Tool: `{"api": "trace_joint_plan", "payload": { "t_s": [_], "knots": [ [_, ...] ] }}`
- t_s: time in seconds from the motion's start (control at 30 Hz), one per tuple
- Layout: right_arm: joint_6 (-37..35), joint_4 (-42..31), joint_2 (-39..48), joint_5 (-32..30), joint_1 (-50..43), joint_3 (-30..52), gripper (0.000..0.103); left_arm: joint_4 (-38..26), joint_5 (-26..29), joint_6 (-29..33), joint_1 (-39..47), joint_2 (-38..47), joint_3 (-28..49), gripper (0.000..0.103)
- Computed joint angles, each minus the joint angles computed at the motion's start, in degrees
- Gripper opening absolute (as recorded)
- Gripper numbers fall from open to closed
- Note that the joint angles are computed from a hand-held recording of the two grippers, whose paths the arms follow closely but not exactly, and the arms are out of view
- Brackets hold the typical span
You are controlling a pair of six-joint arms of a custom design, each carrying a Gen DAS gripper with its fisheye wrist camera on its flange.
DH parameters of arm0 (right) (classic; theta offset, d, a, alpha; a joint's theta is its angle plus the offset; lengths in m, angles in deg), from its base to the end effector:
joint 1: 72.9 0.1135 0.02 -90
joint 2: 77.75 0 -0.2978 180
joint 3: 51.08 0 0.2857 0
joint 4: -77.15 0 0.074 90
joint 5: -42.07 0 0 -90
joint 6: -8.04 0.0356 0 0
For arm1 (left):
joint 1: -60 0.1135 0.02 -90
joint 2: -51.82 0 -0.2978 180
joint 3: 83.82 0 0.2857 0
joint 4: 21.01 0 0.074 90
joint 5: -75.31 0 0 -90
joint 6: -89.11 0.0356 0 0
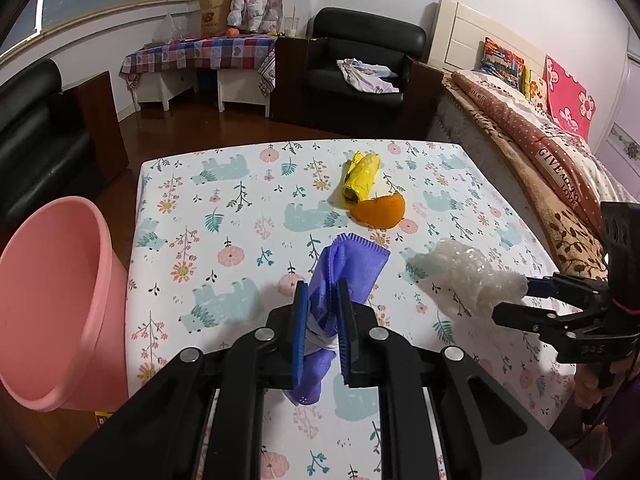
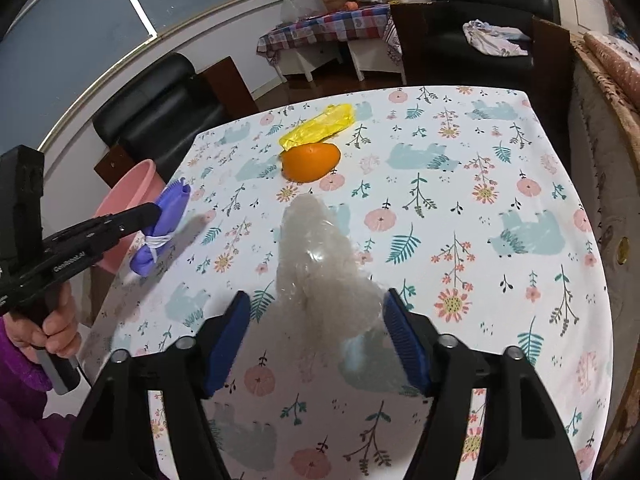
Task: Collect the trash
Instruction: 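Hold the purple bag in the left gripper while the right gripper grasps the clear plastic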
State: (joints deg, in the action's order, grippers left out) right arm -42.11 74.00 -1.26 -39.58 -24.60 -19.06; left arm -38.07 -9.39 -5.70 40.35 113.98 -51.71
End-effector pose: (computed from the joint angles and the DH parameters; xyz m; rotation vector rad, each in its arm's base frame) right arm 0.1555 0.1667 0.1222 -0.1118 2.4593 0.5345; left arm 0.1898 -0.0713 0.1536 0.3548 2.3851 -0.3097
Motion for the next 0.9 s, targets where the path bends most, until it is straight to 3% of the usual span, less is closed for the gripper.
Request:
{"api": "trace_joint_plan", "payload": {
  "t_s": [0.2, 0.3, 0.63, 0.9],
  "knots": [
    [2.82, 0.28, 0.41, 2.42, 0.69, -0.28, 0.035, -1.67, -0.08, -0.39, -0.17, -3.55, -1.07, 0.013],
    [3.64, 0.05, -0.53, 4.11, 1.76, -0.42, 0.029, -2.46, 0.26, -0.69, 0.20, -5.27, -1.61, 0.013],
    [4.07, -2.09, -2.08, 9.84, 7.59, 2.62, 0.026, -4.65, 1.53, -1.10, 1.80, -10.31, -2.83, 0.013],
    [2.03, -1.61, 2.11, 12.24, 10.97, 8.73, 0.025, -9.02, 4.22, 0.39, 7.41, -17.45, -3.24, 0.013]
  ]
}}
